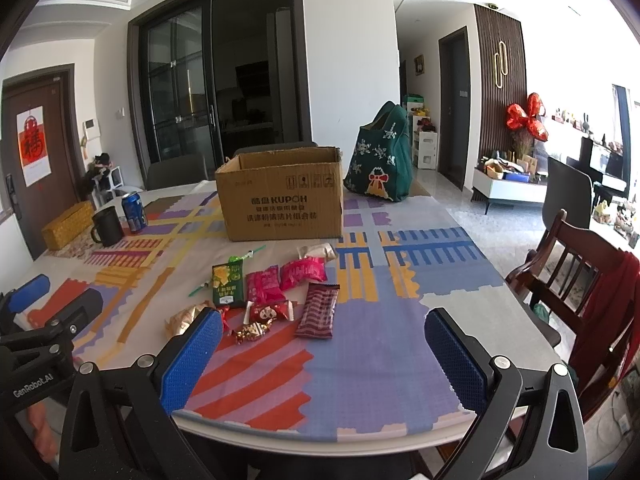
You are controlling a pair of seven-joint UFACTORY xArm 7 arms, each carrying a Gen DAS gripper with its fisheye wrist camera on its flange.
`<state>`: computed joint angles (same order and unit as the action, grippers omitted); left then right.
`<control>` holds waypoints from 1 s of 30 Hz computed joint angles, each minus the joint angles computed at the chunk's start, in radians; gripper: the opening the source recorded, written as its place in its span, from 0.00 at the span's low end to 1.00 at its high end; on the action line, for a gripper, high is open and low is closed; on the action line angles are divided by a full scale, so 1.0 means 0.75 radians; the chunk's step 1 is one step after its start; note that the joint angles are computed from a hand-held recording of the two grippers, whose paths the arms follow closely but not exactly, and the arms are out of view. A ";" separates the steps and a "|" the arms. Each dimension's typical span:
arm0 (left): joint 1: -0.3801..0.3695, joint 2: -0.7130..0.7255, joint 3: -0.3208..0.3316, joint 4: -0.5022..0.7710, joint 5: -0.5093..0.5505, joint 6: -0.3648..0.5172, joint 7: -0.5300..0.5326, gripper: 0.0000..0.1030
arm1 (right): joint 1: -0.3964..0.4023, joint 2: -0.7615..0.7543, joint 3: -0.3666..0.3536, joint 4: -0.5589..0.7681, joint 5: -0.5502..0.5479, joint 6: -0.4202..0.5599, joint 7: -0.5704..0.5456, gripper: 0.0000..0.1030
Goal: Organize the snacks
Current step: 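Reach the left tool to the gold Fortune Biscuits bag while the right tool reaches the gold candy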
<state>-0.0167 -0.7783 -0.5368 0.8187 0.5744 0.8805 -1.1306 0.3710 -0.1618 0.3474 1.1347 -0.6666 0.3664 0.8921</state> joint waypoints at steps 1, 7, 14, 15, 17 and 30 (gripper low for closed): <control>0.000 0.004 0.003 0.000 -0.001 -0.001 0.000 1.00 | 0.003 0.001 -0.001 0.003 0.006 0.003 -0.008 0.99; -0.008 0.023 0.033 -0.014 -0.017 0.000 -0.003 1.00 | 0.040 0.056 -0.015 0.057 0.070 0.041 -0.099 0.99; -0.028 0.079 0.110 -0.035 -0.050 -0.024 0.027 1.00 | 0.131 0.183 -0.060 0.171 0.177 0.108 -0.282 0.99; -0.034 0.088 0.124 -0.039 -0.052 -0.033 0.041 1.00 | 0.146 0.209 -0.066 0.196 0.208 0.121 -0.324 0.99; -0.047 0.112 0.153 -0.042 -0.059 -0.051 0.080 1.00 | 0.172 0.250 -0.081 0.235 0.271 0.139 -0.400 0.99; -0.126 0.297 0.357 -0.082 -0.176 -0.269 0.459 0.87 | 0.261 0.594 -0.132 0.617 0.737 0.414 -0.857 0.84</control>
<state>-0.1112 -0.5555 -0.2687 0.7570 0.4423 0.6787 -0.7860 0.5667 0.2840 0.2488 1.5975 -0.1142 0.6769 0.2493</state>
